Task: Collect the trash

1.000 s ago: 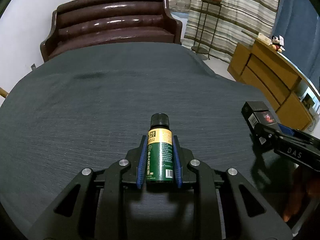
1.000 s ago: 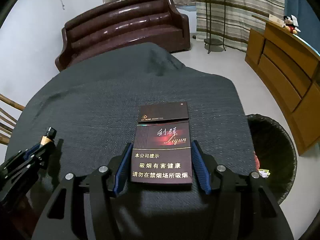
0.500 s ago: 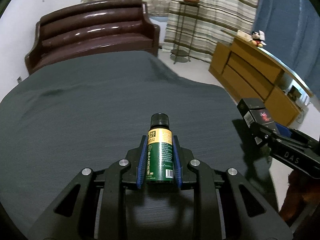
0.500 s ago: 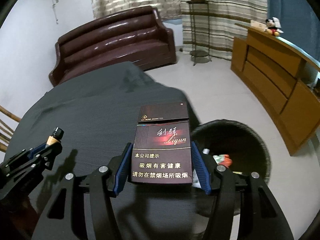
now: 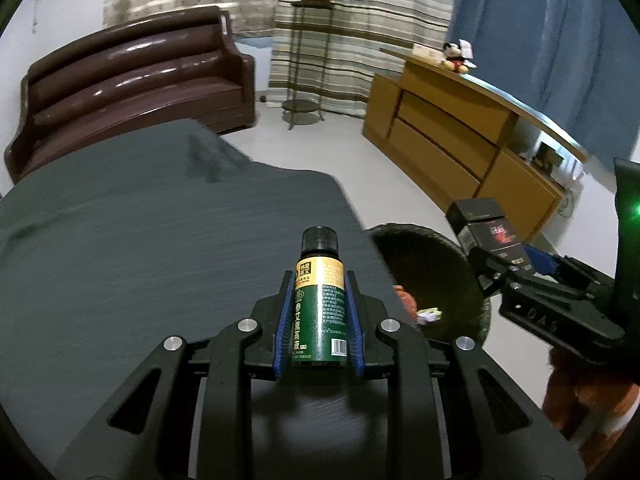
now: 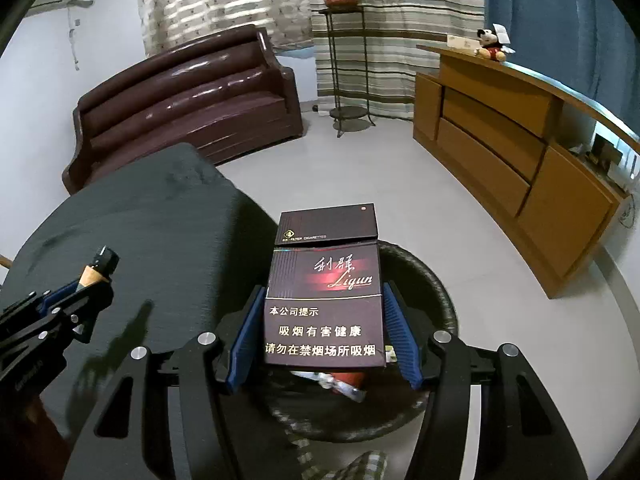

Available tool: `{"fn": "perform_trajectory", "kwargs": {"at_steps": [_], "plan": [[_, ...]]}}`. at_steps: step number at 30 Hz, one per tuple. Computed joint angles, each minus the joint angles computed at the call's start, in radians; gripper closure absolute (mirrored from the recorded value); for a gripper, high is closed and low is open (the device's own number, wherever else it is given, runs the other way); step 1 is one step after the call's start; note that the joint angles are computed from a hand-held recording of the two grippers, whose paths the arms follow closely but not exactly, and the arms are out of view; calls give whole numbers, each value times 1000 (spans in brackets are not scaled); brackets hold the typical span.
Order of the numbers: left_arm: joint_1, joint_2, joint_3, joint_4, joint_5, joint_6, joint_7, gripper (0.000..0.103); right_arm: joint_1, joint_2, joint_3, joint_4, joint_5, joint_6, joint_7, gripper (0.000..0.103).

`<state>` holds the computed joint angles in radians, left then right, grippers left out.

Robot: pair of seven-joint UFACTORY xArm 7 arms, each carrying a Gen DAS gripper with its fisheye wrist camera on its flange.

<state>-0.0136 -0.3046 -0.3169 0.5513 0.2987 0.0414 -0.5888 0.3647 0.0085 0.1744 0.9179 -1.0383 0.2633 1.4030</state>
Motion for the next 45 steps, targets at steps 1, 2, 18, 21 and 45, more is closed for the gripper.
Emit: {"fn": "perform_trajectory", "kwargs": {"at_steps": [1,2,18,21,45], "plan": [[20,13,-29,13,14,-2,-16,80,-3,0,-4,-4,-6,-3,5,46],[42,29,-57,27,35,-6,-33,80,-8,1,-8,-7,-10,-9,9,46],[150,220,-188,217,464,67,-404,63,-41,17,-52,-34,-51,-57,49,34],[124,219,-160,222,507,68,-445,60,-47,5,-47,-44,-84,-52,93,34],[-51,9,-9,106,658,155,-650,28,-127,-210,90,-171,-145,47,239,31]]}}
